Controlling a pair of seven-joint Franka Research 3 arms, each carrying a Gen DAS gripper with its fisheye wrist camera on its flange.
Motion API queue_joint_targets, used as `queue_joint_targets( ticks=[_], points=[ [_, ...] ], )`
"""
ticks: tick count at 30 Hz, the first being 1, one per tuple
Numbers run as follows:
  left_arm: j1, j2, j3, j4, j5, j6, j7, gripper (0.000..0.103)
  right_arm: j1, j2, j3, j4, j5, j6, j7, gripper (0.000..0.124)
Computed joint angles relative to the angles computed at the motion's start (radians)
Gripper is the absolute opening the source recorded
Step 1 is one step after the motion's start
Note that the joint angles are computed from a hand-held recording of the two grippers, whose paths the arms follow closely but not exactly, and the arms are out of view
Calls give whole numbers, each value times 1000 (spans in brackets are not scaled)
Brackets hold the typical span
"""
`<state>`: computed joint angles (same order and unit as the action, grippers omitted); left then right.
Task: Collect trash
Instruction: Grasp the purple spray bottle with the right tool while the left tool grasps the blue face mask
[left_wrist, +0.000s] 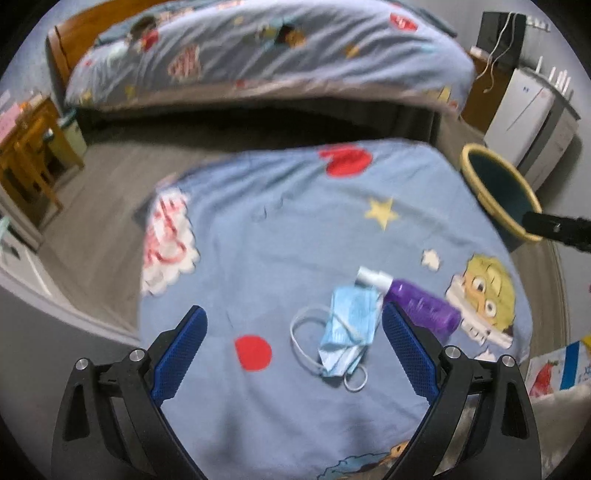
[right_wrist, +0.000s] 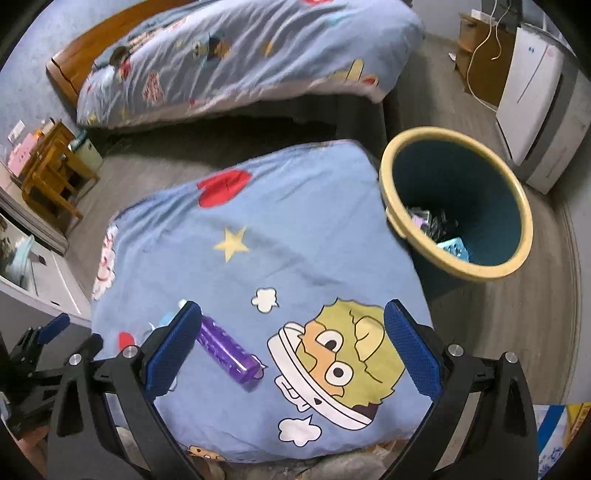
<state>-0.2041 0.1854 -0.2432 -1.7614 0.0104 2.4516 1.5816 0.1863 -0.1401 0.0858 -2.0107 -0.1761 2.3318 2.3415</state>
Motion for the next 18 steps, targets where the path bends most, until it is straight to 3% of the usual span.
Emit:
queue_joint_targets(
  ticks=[9, 14, 16, 18],
  points=[
    [-35, 85, -30, 32, 53, -50, 123, 92, 11, 35, -2, 15, -8, -18, -13, 97],
    [-41, 138, -34, 86, 35, -112, 149, 68, 24, 57, -6, 17, 16, -14, -38, 97],
    [-44, 149, -34, 98, 42, -136, 165, 46, 31, 70, -8, 21, 28, -11, -56, 97],
    [-35, 157, -38, 112, 20, -154, 184, 32, 38, 87, -9, 30, 29, -14, -72, 97]
  ],
)
